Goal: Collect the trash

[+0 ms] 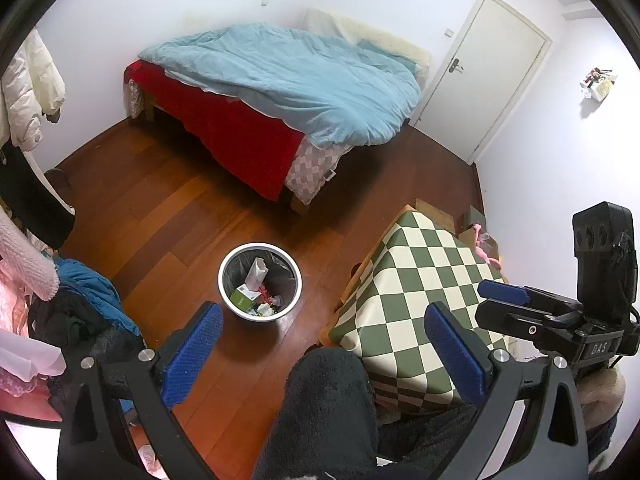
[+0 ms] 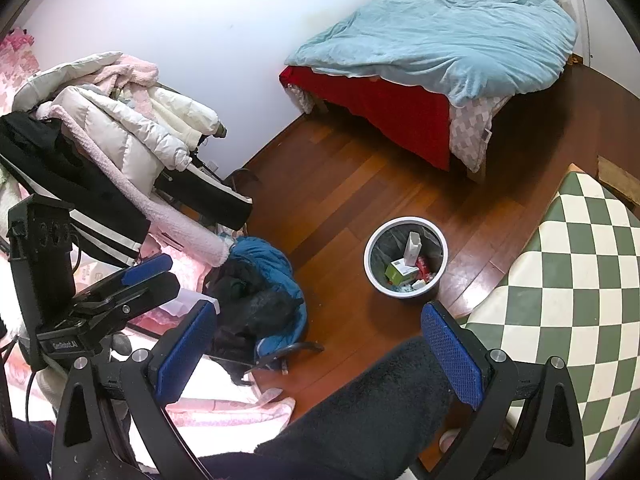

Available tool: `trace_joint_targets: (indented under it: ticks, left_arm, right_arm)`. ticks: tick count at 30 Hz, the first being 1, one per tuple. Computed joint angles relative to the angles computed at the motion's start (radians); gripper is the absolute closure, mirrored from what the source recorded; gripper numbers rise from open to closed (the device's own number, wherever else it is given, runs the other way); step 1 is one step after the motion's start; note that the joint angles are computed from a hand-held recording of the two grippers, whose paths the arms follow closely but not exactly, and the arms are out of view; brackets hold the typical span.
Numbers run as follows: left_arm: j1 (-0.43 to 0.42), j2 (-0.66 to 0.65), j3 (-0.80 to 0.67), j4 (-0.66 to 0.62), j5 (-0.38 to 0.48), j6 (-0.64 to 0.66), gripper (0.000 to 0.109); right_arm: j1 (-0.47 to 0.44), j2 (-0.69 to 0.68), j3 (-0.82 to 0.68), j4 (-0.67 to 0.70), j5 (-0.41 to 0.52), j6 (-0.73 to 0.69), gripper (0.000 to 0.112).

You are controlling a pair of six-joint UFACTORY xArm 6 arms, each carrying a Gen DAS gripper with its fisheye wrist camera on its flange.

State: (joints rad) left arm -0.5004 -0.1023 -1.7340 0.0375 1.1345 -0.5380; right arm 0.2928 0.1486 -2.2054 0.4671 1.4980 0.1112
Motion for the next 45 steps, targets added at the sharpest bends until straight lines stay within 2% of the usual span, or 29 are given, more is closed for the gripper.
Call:
trace_joint_targets:
  ticks: [23,45]
  left_arm:
    - [0.004,-0.03,0.057,-0.024,-0.026,-0.005,0.006]
    - [0.008,-0.013,0.012,-0.023,-0.007,0.007,0.006]
  right_arm:
    - [0.013,0.015,0.0,-0.003,-0.002,0.001,0.009]
    - [0.018,0.008,0.006,0.001,0.002,-0.007,0.009]
